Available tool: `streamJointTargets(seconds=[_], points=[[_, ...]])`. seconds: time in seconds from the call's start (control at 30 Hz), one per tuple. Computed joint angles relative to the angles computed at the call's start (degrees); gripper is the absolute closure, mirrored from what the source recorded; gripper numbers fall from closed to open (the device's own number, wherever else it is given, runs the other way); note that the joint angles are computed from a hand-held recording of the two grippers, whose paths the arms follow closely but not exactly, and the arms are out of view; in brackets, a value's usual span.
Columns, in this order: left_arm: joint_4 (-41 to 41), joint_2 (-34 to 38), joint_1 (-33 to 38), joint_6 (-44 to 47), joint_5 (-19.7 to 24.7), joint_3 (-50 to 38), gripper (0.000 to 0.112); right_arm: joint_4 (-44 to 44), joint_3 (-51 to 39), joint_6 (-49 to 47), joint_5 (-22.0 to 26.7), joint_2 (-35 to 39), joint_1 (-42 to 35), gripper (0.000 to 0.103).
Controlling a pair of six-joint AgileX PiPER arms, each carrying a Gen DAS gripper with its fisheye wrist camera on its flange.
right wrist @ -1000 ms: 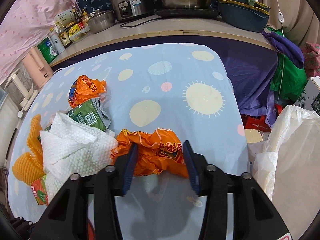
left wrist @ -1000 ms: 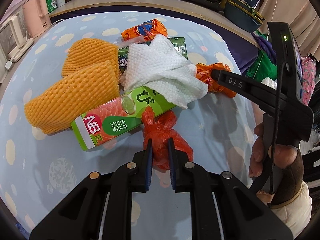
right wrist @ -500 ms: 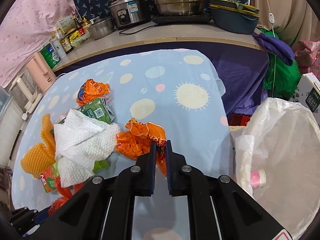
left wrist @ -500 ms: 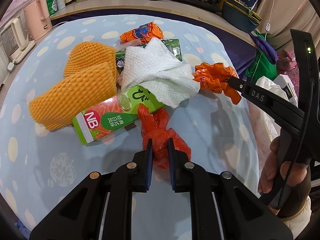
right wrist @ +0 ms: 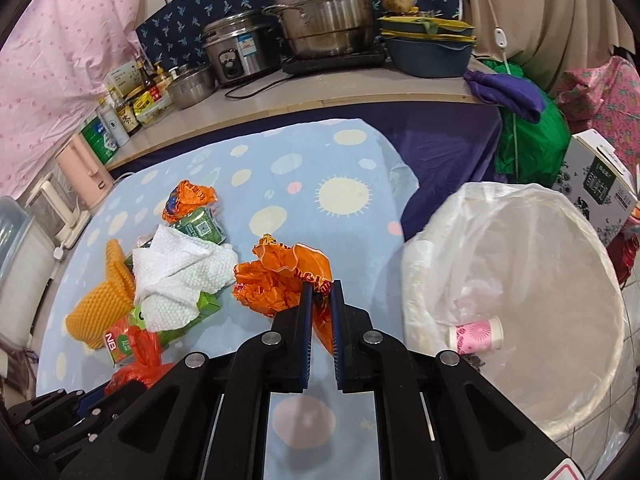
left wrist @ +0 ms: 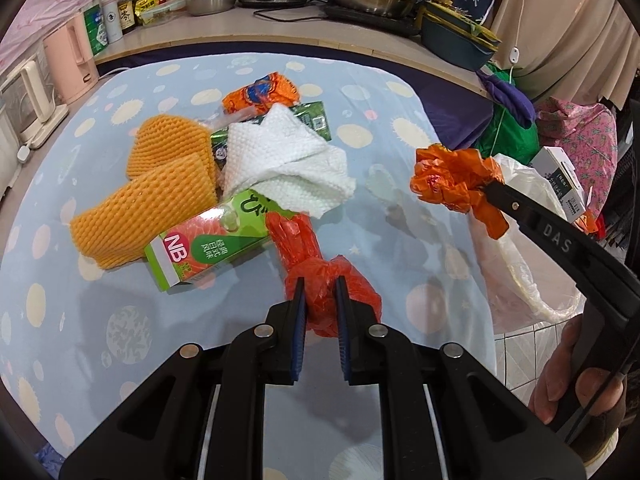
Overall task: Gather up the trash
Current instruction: 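Carry both bags over the bin and open both tools to drop them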
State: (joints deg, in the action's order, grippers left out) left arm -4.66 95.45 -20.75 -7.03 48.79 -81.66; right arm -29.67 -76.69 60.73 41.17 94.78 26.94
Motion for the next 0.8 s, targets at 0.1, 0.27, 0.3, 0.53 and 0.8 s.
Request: streamJointTargets(seconds=[0.1,0.27,0.3,0.53,0.8], points=[[0.66,-0.33,-1.18,-0.62,0.15,-0.69,0.099,-1.58,2.31,1.85,0.41,-2.71,-0.24,0.094],[2.19,-0.58,-3.48,-2.05,0.38,-2.37,0.1,-3.02,5.82,3.9,0.51,-6.62,-1.28,0.094],[2.42,-0.57,-3.87,-2.27,0.42,-2.74,0.1,-3.24,6.42,4.13,0.44,-7.22,-1.52,0.094],[3.86,0.22,-7.12,-3.78,0.97,-6.36,0.1,-5.07,10.31,6.41,0.68,-11.55,-3.22,0.094],[5.35,2.31,-11.22,-5.24,1.78,-11.83,0.1,-5.76,14.3,7.37,0.82,-15.95,-6.45,0.094]])
